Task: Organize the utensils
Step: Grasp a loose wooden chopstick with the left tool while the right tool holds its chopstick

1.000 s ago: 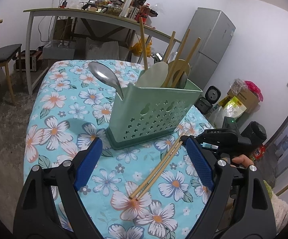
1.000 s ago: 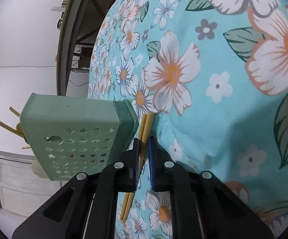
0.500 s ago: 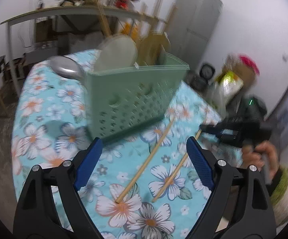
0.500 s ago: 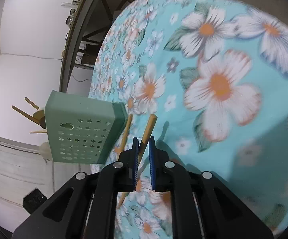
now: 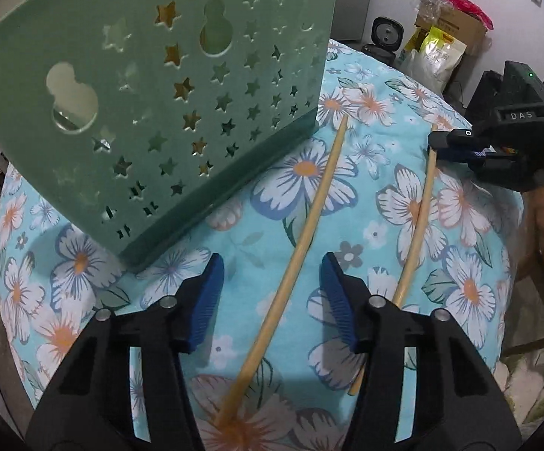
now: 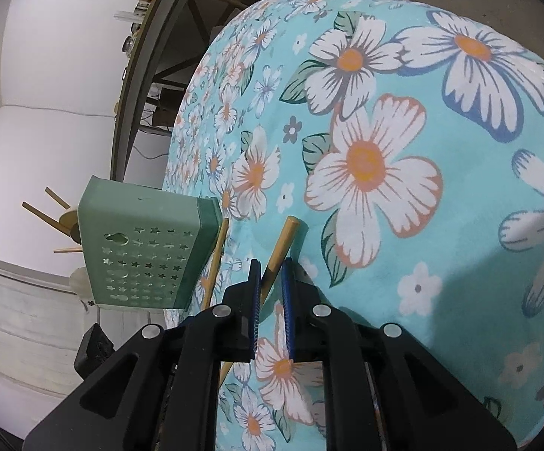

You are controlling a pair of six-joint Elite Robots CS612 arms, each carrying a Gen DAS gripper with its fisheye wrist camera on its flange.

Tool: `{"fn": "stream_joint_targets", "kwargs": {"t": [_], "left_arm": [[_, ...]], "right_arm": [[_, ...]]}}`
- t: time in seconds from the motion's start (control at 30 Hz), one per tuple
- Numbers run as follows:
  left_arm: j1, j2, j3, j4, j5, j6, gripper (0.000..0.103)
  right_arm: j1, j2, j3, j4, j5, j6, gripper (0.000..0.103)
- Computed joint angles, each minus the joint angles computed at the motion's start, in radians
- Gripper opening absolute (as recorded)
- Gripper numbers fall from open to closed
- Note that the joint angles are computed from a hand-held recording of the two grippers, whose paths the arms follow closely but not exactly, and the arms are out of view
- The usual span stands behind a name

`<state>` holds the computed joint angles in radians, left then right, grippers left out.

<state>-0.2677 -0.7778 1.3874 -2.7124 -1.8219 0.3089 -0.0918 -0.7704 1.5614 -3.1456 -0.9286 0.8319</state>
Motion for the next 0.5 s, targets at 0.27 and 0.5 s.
{"fn": "stream_joint_targets", "kwargs": {"t": [0.27,0.5], "left_arm": [[0.008,-0.007,0.010,-0.006,-0.006,-0.024,0.013],[0.019,-0.044,0.062,-0.015,-0.005,-0.049,0.012]], "right_arm": [[-0.004,0.007,-0.006,-0.006,0.015,-0.003,0.011],[-0.003,0.009,-0.011,-0.004,0.020,-0.006,0.011]]}}
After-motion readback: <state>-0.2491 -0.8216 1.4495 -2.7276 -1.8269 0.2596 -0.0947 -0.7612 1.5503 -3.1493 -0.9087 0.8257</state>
